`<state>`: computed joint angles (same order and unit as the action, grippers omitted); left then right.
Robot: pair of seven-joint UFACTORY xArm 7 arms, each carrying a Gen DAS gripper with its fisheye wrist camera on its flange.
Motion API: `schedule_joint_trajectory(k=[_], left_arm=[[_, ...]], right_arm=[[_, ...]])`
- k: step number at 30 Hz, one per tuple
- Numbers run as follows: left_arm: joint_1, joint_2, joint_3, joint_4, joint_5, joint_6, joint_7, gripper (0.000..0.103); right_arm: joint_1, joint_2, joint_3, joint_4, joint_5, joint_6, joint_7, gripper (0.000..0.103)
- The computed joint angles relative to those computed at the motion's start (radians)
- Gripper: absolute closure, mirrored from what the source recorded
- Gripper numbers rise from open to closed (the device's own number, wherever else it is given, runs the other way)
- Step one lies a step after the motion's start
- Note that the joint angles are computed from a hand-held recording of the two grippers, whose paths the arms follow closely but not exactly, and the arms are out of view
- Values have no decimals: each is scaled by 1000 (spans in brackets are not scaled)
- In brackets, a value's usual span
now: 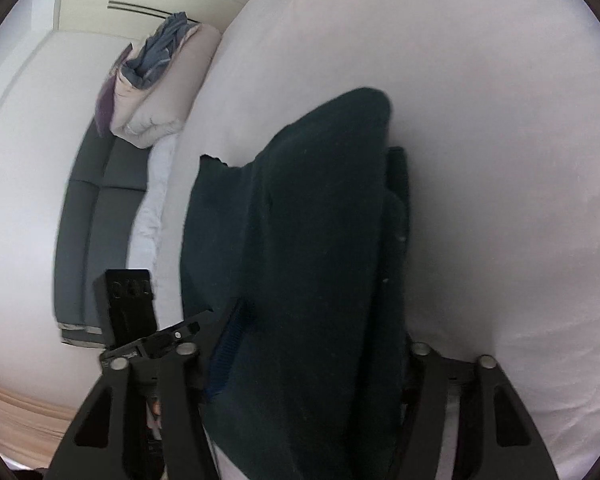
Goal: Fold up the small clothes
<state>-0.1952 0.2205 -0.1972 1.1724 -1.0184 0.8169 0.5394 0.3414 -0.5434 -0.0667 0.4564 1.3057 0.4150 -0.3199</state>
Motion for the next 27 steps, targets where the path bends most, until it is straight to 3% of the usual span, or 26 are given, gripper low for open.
schedule_joint_trajectory(k=[2, 5, 13, 20, 25, 27], left_arm=[[-3, -4, -2, -2, -2, -10, 1, 60], [3, -36, -1, -23, -33, -5, 18, 65], [35, -252, 92, -163, -71, 101, 59, 67], [58, -500, 206, -346, 2, 189, 93, 66], [78, -655, 272, -515, 95, 222, 93, 66], [85, -671, 286, -568, 127, 211, 98, 66]], right_arm=[[-16, -13, 39, -10, -79, -16, 78, 67], [-19, -46, 100, -22, -180, -74, 208, 75], [3, -165, 240, -21, -387, -132, 510, 77], [125, -154, 335, 15, -434, -241, 668, 78], [284, -16, 370, 30, -401, -419, 738, 78], [366, 65, 344, 41, -392, -482, 749, 78]])
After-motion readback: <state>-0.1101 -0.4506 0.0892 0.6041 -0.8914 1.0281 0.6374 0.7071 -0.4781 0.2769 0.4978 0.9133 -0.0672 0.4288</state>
